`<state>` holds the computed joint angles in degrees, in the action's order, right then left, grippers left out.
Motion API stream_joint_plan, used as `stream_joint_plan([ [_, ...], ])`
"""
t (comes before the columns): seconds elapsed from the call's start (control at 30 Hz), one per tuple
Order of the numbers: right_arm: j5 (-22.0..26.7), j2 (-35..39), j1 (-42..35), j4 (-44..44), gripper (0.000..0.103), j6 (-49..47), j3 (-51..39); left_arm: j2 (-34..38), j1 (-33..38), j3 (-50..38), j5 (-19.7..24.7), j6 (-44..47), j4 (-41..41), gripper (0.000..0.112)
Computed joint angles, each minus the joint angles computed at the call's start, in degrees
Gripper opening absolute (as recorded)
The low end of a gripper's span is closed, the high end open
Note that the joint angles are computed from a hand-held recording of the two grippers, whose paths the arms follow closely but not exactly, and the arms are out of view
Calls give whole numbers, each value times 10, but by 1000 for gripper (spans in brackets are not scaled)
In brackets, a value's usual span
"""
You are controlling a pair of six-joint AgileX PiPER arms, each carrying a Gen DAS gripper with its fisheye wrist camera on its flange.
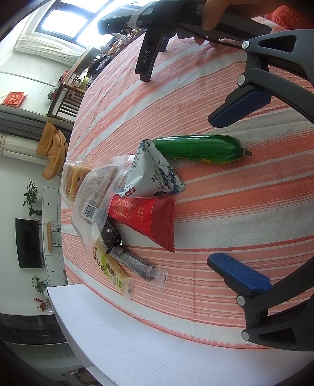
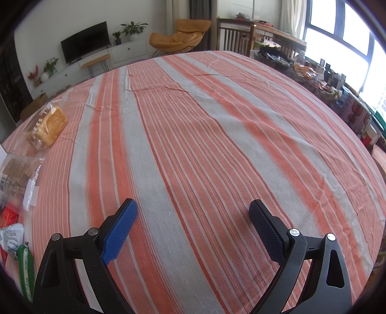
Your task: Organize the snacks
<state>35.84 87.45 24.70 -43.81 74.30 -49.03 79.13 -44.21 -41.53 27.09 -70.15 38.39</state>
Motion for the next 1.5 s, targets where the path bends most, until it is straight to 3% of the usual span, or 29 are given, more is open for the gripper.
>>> stream_joint_plan([
  [0.17, 2, 0, 4, -2, 96, 7, 1, 0, 0, 0, 1, 0, 0, 103],
  [0.27, -20, -18, -4, 1, 95, -5, 20, 0, 0, 0, 1, 1, 0, 103],
  [0.33, -75, -75, -17, -35, 95, 59, 78, 0, -1, 0, 0, -1, 1, 103],
  [0.4, -96, -139, -27, -70, 95, 131, 129, 0, 0, 1, -4, -3, 1, 103],
  [0.57, -100, -306, -40, -55, 95, 176, 206, -13, 15, 15, -33, 6, -11, 103],
  [0.7, -91, -402, 1, -52, 95, 238, 263, -22, 27, 25, -54, 15, -23, 103],
  [0.8, -121, -388, -16, 10, 95, 168, 254, -26, 33, 24, -54, 56, -55, 103],
  [0.9, -101, -372, 15, -22, 95, 189, 242, -40, 47, 8, -19, 170, -159, 103],
  [1.0, -166, -363, 10, 21, 95, 104, 244, -84, 50, 11, 8, 185, -184, 103],
  [1.1, -172, -329, 71, -2, 95, 85, 223, -123, 50, -2, 51, 230, -229, 103],
  [1.27, -160, -270, 169, -70, 95, 94, 190, -199, 12, -12, 112, 170, -185, 103],
  [1.4, -202, -229, 194, 3, 95, -4, 174, -242, -35, -23, 172, 98, -105, 103],
  [1.5, -159, -166, 252, -36, 95, 34, 136, -270, -71, -28, 225, 41, -36, 103],
])
